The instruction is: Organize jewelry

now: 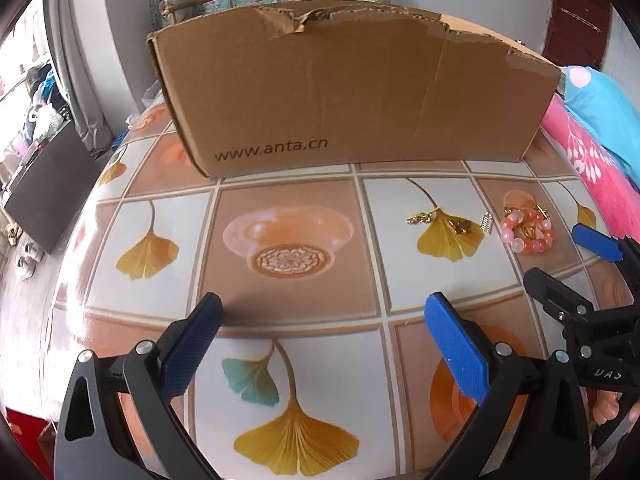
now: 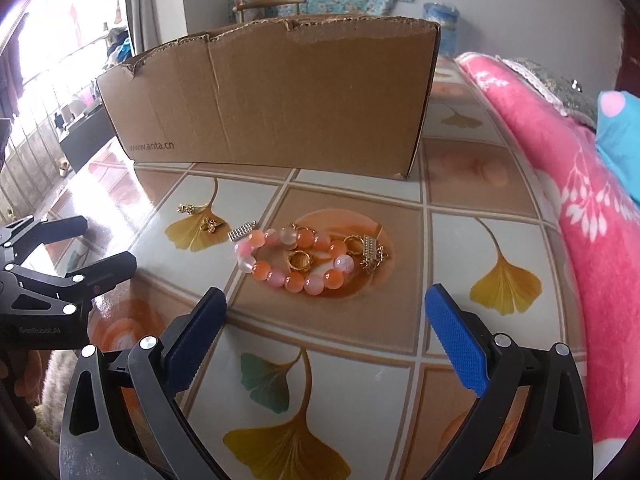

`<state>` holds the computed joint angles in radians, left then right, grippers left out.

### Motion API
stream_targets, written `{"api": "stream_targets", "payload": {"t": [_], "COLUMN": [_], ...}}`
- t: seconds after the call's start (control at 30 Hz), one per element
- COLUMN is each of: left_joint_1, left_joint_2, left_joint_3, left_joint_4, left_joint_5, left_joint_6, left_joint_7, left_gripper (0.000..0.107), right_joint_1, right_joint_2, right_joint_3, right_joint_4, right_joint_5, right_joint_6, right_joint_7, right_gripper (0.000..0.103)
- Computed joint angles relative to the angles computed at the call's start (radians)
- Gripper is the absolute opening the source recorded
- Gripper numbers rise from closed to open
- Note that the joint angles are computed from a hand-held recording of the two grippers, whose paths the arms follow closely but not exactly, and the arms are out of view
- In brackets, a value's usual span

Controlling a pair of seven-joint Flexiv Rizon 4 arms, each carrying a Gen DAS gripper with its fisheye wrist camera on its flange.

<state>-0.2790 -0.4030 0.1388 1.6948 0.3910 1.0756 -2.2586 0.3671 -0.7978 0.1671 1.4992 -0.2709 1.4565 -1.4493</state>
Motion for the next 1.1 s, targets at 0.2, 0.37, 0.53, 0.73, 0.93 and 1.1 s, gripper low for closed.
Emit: {"api": "stream_targets", "payload": {"t": [0.2,0.37,0.53,0.73,0.93,1.1], "left_joint_1": [0.003,-0.001,-0.008,-0.024,-0.022,-0.02], "left_joint_2": [0.006,0.005,-0.001,0.0,0.012,0.016], "left_joint_3": [0.0,0.002,0.007,0.018,0.009,-0.001], "left_joint_4": [0.012,0.013,0.011,0.007,0.035,0.051], "left_joint_5": [0.003,0.01,0.02,0.036,0.047,0.036], "left_joint_6": [0.017,0.032,0.05,0.041,0.084,0.109], "left_joint_7": [0.009,0.011,0.005,-0.028,-0.013,0.023], "left_gripper": [0.099,0.099,0.099,0.099,0.099,0.099], "right_joint_1": [0.003,0.014,-0.018,-0.197,-0.238,-0.263], "right_joint_2": [0.003,0.007,0.002,-0.039,-0.054,-0.066], "right_joint_3": [-0.002,-0.015,0.032,0.284,0.324,0.357], "right_joint_4": [-0.013,-0.017,-0.028,-0.102,-0.207,-0.278], "right_joint_5": [0.005,0.007,0.014,0.15,0.268,0.382], "right_joint_6": [-0.032,-0.048,-0.065,-0.144,-0.299,-0.383], "right_joint_7": [0.01,0.026,-0.019,-0.218,-0.26,-0.301], "right_gripper": [0.095,0.095,0.095,0.095,0.095,0.095]}}
